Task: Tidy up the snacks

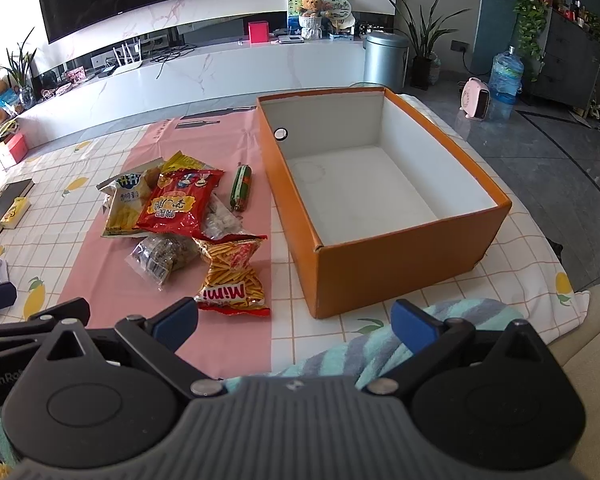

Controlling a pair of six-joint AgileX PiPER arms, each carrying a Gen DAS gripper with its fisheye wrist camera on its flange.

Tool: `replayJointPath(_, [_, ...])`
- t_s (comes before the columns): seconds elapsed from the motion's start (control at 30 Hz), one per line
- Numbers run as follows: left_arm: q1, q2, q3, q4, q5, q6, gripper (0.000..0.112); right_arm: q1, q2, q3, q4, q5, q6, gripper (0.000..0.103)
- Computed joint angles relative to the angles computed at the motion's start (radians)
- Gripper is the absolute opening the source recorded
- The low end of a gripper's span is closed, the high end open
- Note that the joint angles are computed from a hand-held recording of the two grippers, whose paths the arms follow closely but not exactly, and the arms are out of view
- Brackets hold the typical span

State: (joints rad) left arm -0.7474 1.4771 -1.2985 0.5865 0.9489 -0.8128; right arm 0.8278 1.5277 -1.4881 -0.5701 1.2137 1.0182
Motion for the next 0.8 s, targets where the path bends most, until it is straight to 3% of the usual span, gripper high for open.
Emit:
replayJointPath(0.13, [0.021,0.000,0.008,-0.010,-0.023,0.037,0.095,0.000,-0.007,0.026,-0.015,-0.046,0.017,0.099])
replayJointPath(0.33, [0.087,-0.013,0.029,-0.084,-0.091,0.131,0.084,0.030,-0.038,0.119,-0.106,-0.201,0.059,0.099])
replayJointPath(0.37, [0.115,-0.014,0.032,-0.132,-0.117,0.184,0.077,0.036,-0.033,0.125,-0.124,-0.214,0.066,0.097])
replayJointPath(0.5, [0.230,-0.017,0.053,-0.350,-0.209,0.350,0.058,0.007,-0.009,0.135,-0.085,-0.283,0.043,0.070])
replayJointPath(0.6, [0.277,-0.004,0.053,-0.445,-0.255,0.470,0.058,-0.032,0.013,0.142,-0.018,-0.353,0.013,0.063])
replayJointPath(0.8, [0.344,0.058,-0.008,-0.600,-0.277,0.799,0.064,-0.073,0.064,0.162,-0.022,-0.450,0.001,0.052])
